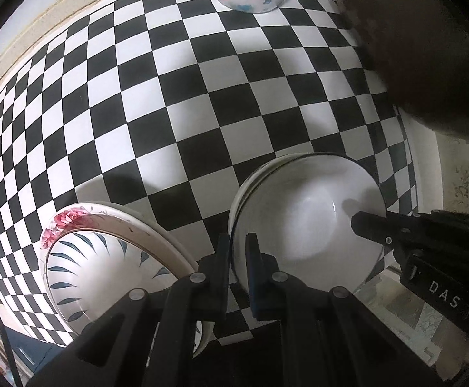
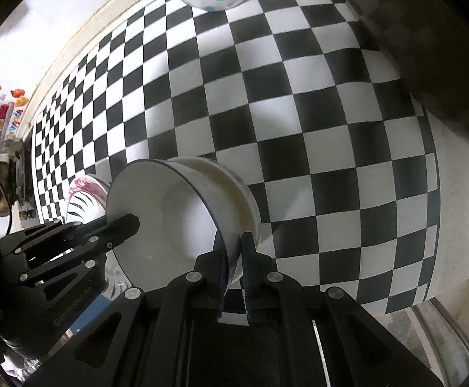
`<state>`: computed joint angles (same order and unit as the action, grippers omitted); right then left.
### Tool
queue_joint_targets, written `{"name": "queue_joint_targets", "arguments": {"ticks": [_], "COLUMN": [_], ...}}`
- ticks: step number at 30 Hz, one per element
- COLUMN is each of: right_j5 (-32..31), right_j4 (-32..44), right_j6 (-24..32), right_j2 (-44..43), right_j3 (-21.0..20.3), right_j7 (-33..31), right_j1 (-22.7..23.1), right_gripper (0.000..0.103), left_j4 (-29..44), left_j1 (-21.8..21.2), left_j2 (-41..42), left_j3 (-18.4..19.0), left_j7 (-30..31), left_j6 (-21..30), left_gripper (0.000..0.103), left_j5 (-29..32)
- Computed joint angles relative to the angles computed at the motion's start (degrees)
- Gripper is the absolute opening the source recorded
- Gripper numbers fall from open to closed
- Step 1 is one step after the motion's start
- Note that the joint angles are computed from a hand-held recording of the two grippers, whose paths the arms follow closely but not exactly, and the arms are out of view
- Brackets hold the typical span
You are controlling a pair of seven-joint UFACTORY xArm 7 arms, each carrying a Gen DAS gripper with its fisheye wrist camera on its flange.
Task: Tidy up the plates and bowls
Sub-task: 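Grip the rim of the nested white bowls with both tools and lift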
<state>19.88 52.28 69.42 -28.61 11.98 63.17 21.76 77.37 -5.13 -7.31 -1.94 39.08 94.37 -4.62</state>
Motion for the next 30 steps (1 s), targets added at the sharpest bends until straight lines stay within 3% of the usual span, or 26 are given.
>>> {"name": "queue_joint_targets", "arguments": {"ticks": [11, 18, 22, 26, 30], "right_j5": [0.27, -0.41, -5.53, -11.06, -17.48], "right_j4": [0.14, 1.91, 8.90, 18.07, 31.68], "right_j6": [0.95, 2.56, 6.39, 8.68, 13.43], "right_j2": [-0.16, -1.02, 1.25, 7.52, 18.98], "right_j3": [-0.64, -1.22, -1.31, -2.19, -3.43], "right_j7": [-1.65, -2.37, -3.59, -6.85, -12.84], "right_j1": [-0.06, -1.03, -3.16, -6.00, -8.36], "right_gripper": [0.014, 0.014, 0.015, 0.035, 0.036], "left_j4": [-0.19, 5.92, 15.61, 29.25, 44.13], "left_j1": [-0.18, 0.84, 1.29, 0.97, 0.28], "left_j2": [-0.37, 1.69, 7.26, 17.05, 27.93], "left_j3": [-0.09, 0.86, 0.75, -0.43, -1.81], "left_j7": [-0.66, -0.43, -3.49, -9.45, -15.76], "left_j6": [0.31, 1.62, 3.37, 5.67, 8.37], "left_gripper": [0.008, 0.008, 0.009, 0.009, 0.013], "left_j5": [-0.26, -2.77, -6.29, -8.20, -8.93]}}
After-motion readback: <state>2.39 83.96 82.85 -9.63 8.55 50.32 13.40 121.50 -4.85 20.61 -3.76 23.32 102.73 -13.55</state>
